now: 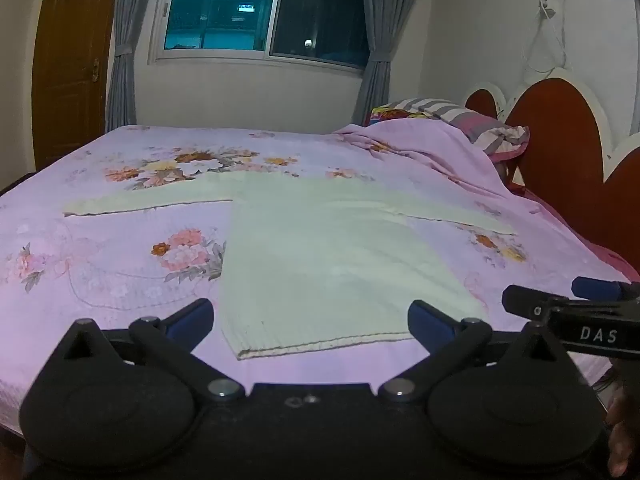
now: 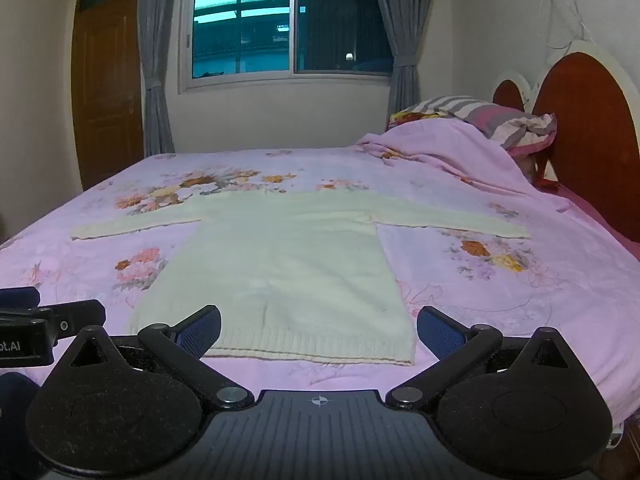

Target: Fold small clothes

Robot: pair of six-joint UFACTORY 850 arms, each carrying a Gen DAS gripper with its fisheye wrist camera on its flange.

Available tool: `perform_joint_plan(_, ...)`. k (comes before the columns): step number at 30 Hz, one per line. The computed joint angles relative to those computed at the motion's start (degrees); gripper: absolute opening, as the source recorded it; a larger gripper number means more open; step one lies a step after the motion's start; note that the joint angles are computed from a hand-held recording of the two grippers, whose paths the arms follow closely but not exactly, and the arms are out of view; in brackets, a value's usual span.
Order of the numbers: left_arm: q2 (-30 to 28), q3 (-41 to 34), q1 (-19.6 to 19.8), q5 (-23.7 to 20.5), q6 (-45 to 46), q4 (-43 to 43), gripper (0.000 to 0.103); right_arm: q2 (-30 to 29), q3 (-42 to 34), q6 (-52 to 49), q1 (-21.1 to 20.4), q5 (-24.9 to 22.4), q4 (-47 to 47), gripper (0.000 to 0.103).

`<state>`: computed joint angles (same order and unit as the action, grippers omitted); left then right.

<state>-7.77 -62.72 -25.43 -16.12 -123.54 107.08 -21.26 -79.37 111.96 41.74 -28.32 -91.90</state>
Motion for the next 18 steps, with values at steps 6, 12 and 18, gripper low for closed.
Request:
perform_joint_plan(6, -0.04, -0.05, 0.14, 0.45, -2.05, 1.59, 0.103, 0.08, 0.13, 1.77, 0.21, 0.08, -1.85, 0.103)
perform_joint_plan(12, -0.30, 0.47, 0.57, 0.90, -7.34, 6.86, 0.103, 0.12, -0.18, 1.19, 0.06, -0.01, -0.96, 0.103)
perform_joint_plan(18, 0.27, 0.46, 0.46, 0.75, -4.49, 4.02, 0.103, 0.23, 0.13, 1.73, 0.04, -0.07, -1.42, 0.103)
